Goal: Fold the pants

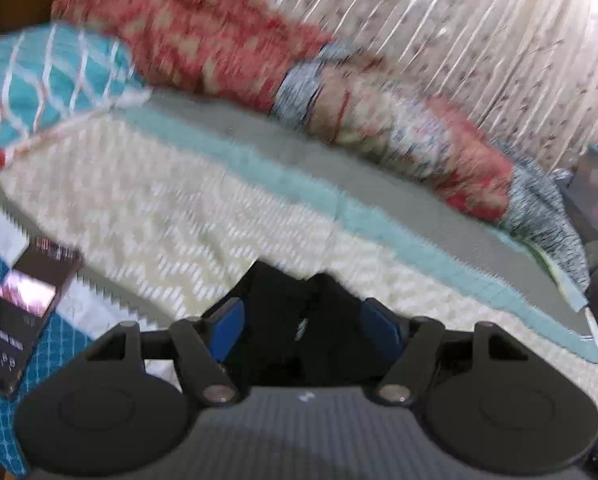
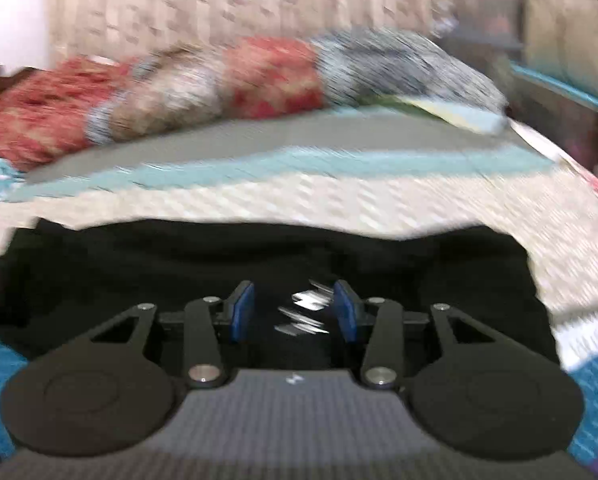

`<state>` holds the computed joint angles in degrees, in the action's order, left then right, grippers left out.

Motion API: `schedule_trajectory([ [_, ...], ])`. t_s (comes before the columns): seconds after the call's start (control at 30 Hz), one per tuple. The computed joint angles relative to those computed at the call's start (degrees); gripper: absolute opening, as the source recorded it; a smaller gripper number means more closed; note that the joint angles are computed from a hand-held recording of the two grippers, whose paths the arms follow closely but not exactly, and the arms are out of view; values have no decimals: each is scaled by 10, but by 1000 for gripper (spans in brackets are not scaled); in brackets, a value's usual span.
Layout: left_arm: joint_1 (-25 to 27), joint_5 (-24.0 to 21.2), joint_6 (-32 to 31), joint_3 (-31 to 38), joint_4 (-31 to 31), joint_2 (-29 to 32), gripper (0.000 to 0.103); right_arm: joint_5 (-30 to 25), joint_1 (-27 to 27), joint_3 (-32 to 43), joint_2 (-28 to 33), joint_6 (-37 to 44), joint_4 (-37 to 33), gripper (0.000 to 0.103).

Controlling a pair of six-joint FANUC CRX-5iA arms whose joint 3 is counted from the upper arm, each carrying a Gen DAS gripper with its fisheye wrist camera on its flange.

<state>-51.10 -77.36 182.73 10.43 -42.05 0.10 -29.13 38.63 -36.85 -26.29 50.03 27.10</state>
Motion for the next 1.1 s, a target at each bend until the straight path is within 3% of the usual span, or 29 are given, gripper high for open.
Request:
schedule_trajectory([
  [0.1, 52, 86, -21, -64, 76, -35, 66, -15, 39, 39, 17, 99, -111, 47],
  [0.2, 77, 132, -74, -94, 118, -48, 64, -33, 75, 56, 41, 126, -139, 47],
  [0.27, 89, 166, -112, -111, 139, -54, 63, -52, 72, 98, 70, 191, -216, 47],
  [0.33, 104, 196, -165, -122, 169, -52, 48, -69, 68, 133, 89, 245, -276, 47],
  [0.4, 116, 223, -208, -133, 199, -51, 13, -73, 73, 158, 113, 271, -299, 47],
  [0.47, 101, 210, -216, -121, 179, -44, 8, -70, 79, 177, 127, 280, -311, 46],
  [0.6, 42, 121, -119, -103, 61, -60, 7, -34, 51, 228, 164, 345, -428, 47],
  [0.67, 39, 115, -64, -132, 46, -93, 7, -40, 33, 260, 190, 372, -500, 47],
  [0.73, 51, 126, -34, -166, 61, -118, 9, -90, 12, 309, 234, 408, -575, 46],
  [0.77, 60, 131, -25, -181, 77, -124, 16, -144, 5, 342, 265, 420, -597, 48],
  [0.83, 72, 122, -10, -188, 104, -124, 26, -183, 36, 360, 309, 395, -551, 52],
  [0.87, 69, 121, 3, -189, 101, -128, 28, -157, 49, 345, 300, 405, -533, 52],
  [0.97, 27, 85, 67, -166, 34, -133, 27, -147, 72, 337, 287, 395, -492, 57],
  [1.03, 18, 104, 70, -154, 4, -136, 27, -150, 57, 335, 272, 420, -516, 57],
  [1.1, 37, 149, 22, -145, 14, -131, 27, -150, 43, 325, 251, 428, -535, 57],
])
